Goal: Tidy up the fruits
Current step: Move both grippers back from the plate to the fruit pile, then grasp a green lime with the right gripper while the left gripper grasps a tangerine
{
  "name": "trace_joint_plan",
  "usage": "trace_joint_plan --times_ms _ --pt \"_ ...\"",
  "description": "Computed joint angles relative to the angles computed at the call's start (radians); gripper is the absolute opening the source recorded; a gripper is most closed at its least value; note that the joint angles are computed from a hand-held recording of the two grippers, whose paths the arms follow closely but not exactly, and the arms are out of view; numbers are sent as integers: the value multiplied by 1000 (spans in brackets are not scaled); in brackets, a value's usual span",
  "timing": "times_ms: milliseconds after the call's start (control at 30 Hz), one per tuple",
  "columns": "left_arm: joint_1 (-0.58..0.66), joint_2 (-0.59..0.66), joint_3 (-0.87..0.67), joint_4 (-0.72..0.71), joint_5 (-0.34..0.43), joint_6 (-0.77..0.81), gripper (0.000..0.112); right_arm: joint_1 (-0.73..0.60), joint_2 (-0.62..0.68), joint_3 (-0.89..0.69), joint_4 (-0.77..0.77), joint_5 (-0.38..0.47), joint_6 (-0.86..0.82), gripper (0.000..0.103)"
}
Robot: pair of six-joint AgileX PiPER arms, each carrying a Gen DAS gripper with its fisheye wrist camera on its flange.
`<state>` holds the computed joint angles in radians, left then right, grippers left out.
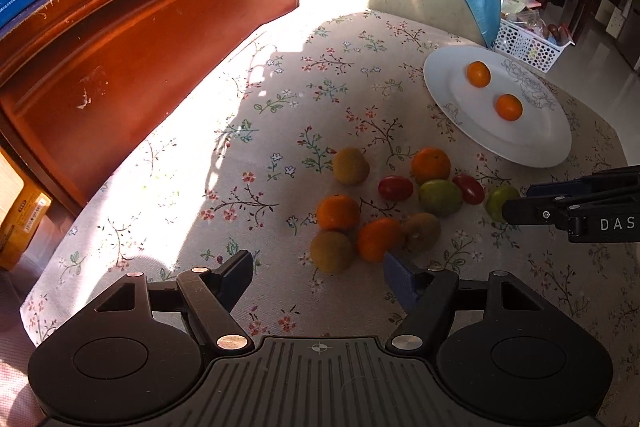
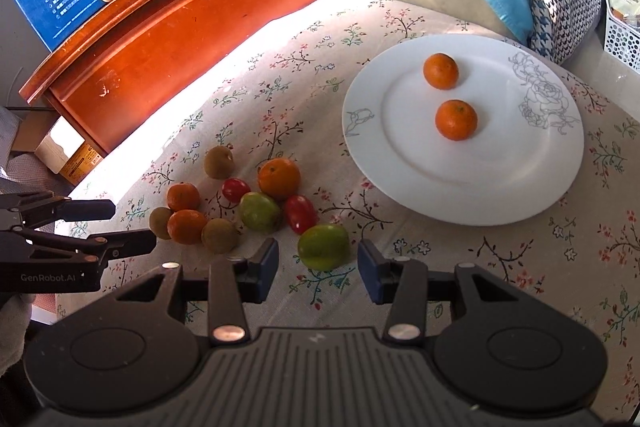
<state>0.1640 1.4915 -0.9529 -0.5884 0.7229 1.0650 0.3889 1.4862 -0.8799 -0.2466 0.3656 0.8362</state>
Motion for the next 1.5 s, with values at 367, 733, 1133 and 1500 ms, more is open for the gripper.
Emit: trace_joint_plan --times_ms 367,733,1133,1500 --pt "-5 68 11 -102 -27 204 61 0 31 -11 5 6 -11 45" --pt "-20 103 8 -137 -19 259 35 1 46 -14 -17 -8 8 44" --pt "-20 85 0 -103 -14 152 27 4 54 -15 -66 -15 43 32" --pt "-2 44 1 -123 19 152 26 21 30 -6 -145 -38 119 32"
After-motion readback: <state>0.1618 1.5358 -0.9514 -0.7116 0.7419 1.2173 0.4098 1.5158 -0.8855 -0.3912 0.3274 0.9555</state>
